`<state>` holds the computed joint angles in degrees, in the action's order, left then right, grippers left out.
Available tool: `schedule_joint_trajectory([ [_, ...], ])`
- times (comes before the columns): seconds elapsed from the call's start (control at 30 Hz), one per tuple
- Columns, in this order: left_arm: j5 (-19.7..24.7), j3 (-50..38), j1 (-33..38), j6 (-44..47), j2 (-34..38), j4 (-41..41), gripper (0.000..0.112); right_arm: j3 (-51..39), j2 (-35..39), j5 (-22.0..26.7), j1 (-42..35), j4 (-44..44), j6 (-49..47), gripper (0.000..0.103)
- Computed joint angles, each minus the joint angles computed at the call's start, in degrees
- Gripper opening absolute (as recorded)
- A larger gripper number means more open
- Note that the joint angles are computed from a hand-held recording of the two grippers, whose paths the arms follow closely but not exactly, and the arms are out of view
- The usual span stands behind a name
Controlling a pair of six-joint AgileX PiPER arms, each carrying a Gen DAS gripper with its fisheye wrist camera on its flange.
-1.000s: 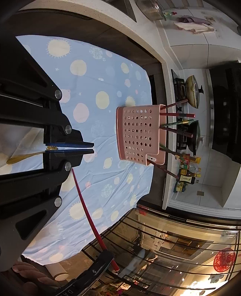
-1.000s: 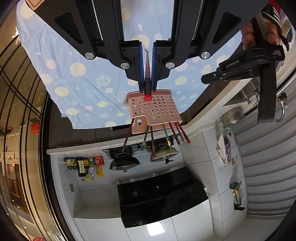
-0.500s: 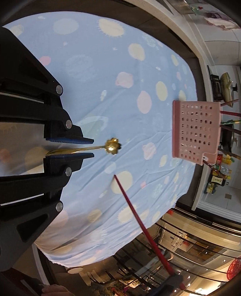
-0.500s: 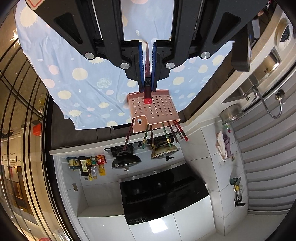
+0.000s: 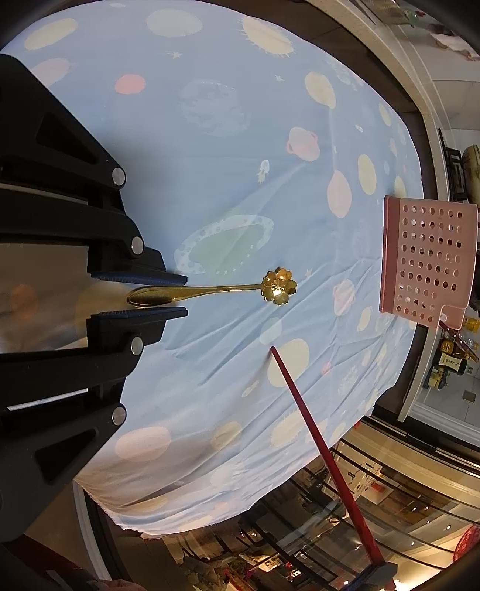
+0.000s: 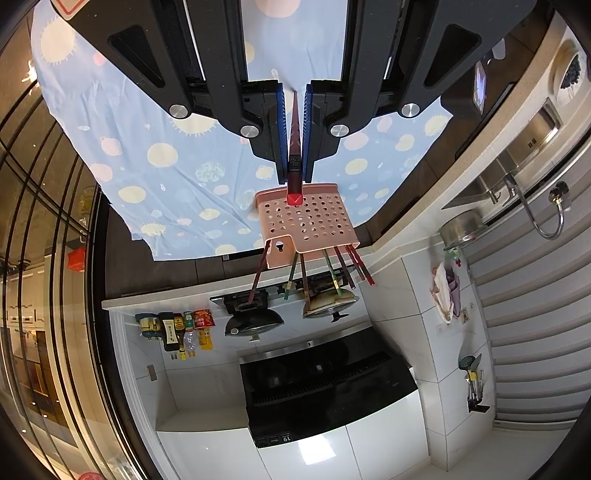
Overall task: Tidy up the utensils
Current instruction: 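Lift the red chopstick and gold spoon with both tools toward the pink holder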
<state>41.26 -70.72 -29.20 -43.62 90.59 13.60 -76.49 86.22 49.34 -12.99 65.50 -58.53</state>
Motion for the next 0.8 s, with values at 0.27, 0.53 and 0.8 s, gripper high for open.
schedule_joint_trajectory([
  [0.27,-0.19,1.39,-1.40,-4.05,-0.82,3.29,0.037,0.00,0.02,0.12,-0.06,-0.13,0.05,0.007],
  [0.53,-1.59,3.46,-1.48,-2.39,-2.04,1.98,0.011,0.16,-0.13,0.22,-0.12,-0.21,0.04,0.007],
  [0.8,-0.53,2.53,-1.26,-1.82,-4.08,2.28,0.010,1.80,-1.06,-0.03,-0.31,0.61,-1.61,0.007],
])
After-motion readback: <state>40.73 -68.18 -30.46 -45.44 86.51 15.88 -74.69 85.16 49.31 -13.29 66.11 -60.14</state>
